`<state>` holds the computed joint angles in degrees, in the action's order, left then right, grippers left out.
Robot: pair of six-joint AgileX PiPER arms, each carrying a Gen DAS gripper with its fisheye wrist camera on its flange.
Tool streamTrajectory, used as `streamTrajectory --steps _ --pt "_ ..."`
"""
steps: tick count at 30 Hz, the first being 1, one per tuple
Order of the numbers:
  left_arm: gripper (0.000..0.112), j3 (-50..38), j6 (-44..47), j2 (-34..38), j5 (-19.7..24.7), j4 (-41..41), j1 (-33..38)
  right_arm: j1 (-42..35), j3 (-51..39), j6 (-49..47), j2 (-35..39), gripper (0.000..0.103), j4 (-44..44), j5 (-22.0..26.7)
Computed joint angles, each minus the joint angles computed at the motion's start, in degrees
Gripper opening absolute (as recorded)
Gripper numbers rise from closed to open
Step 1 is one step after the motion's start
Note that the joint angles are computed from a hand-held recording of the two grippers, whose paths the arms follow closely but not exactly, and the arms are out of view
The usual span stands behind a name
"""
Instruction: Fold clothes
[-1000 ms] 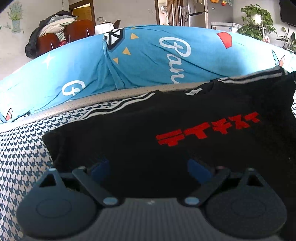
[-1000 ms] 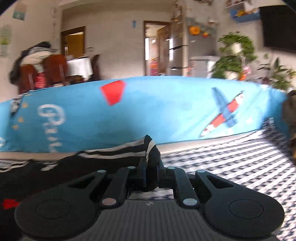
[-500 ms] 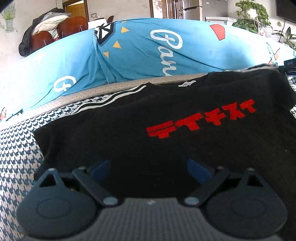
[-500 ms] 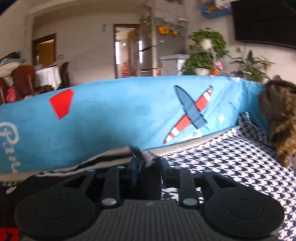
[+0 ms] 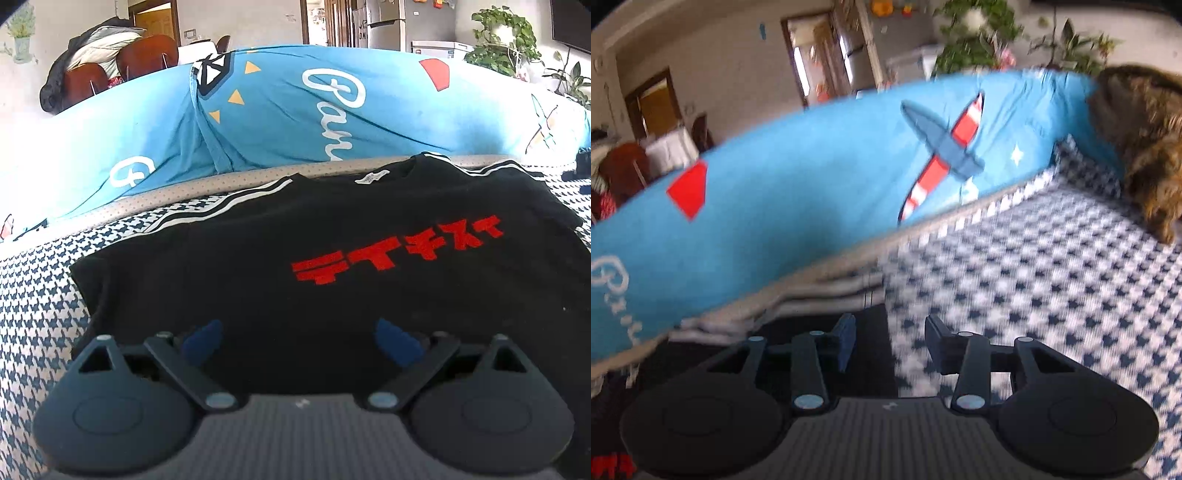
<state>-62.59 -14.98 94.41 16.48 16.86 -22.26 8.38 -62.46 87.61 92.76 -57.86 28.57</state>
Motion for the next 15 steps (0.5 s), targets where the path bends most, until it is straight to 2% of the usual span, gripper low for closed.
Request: streamTrajectory --steps 5,7,10,11,12,15 --pt "0.095 0.1 -0.8 0.0 -0.2 0.6 -0.3 1.8 -0.4 -9.0 0.1 0.050 8.7 3.3" --pt "0.095 0.2 -1.2 -0.1 -0.2 1.2 -0.4 2.0 -0.3 -10.5 0.1 0.051 11.7 2.8" --pt "0.095 0.3 -1.8 -0.1 -0.3 1.7 -0.6 4.2 -0.5 -8.7 1.2 0.053 8.2 3.6" --pt "0.095 0.2 -1.9 -0.1 -0.2 1.9 -0.6 4.9 -0.7 -7.3 1.6 0.043 6.6 4.1" --pt "0.095 0.2 -1.9 -0.1 -0.2 1.9 -0.7 5.5 -0.9 -6.0 2.1 0.023 5.1 4.6" --pt "0.095 -0.4 0.2 0.3 0.3 -0.7 -0.3 6.6 -1.4 -4.8 2.7 0.012 3.9 5.3"
